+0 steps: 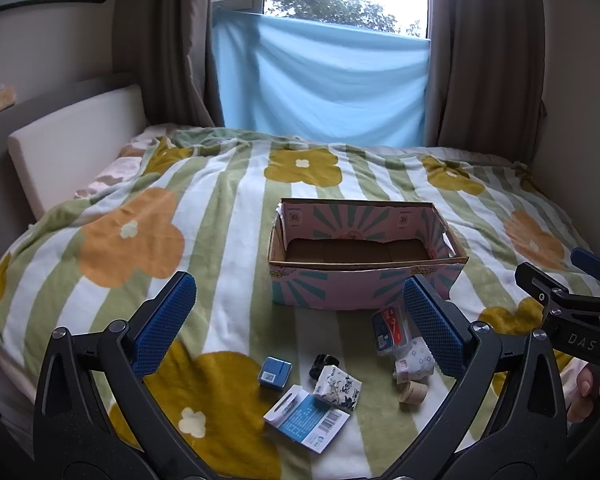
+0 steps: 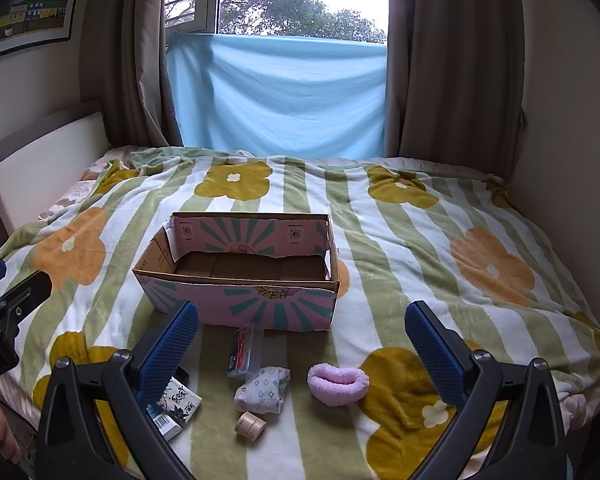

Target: Organize objects

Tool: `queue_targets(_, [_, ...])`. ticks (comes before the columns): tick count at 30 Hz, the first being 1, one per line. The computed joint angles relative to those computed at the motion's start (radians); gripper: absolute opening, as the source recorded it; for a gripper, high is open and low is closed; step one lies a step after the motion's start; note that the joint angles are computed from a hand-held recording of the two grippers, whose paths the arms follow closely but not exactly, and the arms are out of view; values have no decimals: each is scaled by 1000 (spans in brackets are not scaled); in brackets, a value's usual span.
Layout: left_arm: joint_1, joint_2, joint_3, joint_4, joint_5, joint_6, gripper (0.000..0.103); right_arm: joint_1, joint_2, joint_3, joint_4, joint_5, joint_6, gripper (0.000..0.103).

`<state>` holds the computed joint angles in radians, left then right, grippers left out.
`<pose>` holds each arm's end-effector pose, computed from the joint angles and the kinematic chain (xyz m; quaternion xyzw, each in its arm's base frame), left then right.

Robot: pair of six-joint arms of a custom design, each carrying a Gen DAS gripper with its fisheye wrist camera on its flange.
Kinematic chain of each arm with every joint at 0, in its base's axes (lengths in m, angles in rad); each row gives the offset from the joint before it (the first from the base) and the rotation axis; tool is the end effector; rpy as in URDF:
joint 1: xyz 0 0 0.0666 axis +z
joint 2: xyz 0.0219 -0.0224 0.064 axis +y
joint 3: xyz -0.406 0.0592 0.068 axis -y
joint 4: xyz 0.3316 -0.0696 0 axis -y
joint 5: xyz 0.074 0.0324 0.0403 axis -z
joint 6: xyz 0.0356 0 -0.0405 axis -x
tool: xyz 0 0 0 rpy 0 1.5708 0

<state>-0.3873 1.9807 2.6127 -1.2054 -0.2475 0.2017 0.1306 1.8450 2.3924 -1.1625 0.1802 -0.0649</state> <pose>0.5630 -0.2207 0.6127 0.0220 0.8732 -0.0340 0.4857 0.5654 0.0674 0.6125 0.0123 0.8853 -0.0348 0.4636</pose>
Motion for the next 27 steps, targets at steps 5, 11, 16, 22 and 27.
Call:
queue_targets(5, [-1, 2, 9, -10, -5, 1, 103, 6, -3, -2, -1, 5, 0, 103])
queue_targets(11, [-2, -1, 5, -8, -1, 4, 103, 6, 0, 4, -4, 4, 2, 103])
queue_targets(16, [-1, 1, 8, -10, 1, 3, 103, 6, -2, 3, -5, 3, 2, 103])
queue_targets(22, [-1, 4, 20, -14, -2, 1, 103, 7, 3, 16, -12, 4, 5, 103])
queue_targets(27, [0, -1, 11, -7, -1, 1, 103, 8, 1, 10, -7, 6, 4, 103])
